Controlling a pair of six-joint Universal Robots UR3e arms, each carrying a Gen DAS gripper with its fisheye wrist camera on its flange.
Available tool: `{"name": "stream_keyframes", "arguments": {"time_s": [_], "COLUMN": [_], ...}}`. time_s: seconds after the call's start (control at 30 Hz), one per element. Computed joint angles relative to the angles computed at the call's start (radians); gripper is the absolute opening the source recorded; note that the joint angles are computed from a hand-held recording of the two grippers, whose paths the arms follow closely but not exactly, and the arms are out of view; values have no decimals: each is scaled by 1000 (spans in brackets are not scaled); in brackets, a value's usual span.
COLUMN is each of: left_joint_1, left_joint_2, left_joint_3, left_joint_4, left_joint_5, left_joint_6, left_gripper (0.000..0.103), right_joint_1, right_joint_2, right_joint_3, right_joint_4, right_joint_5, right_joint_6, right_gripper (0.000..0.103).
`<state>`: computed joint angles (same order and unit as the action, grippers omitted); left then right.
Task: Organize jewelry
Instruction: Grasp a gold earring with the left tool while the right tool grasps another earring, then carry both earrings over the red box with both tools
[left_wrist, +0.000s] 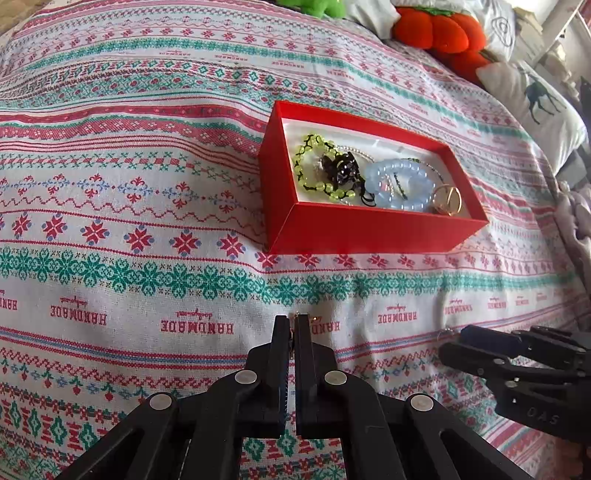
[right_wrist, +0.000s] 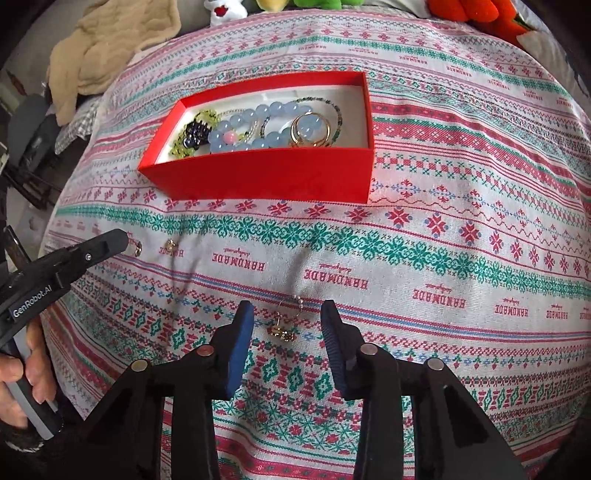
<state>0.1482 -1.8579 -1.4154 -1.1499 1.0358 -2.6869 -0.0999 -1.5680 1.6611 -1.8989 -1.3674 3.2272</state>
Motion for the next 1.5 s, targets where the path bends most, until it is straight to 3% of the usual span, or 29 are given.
{"name": "stream_keyframes", "arguments": {"time_s": [0.2,0.47,0.73,1.5], "left_joint_1": [2,3,19,53], "left_joint_2": [1,5,19,0], "left_joint_3": [5,-5,-10,113], "left_joint_4": [-23,-27,-38,-206], "left_joint_5": [2,11,-1,-80], "left_joint_6": [17,8,8,27], "left_gripper": [0,0,0,0], "right_joint_1": [73,88,80,15], "right_joint_2": [75,141,181,47], "right_joint_3": [-32,-92,-142,-115], "right_joint_4": [-41,-42,-38,12], "right_joint_5": [-72,-88,-71,12], "right_joint_6": [59,88,92,43], "right_gripper": [27,17,16,16]}}
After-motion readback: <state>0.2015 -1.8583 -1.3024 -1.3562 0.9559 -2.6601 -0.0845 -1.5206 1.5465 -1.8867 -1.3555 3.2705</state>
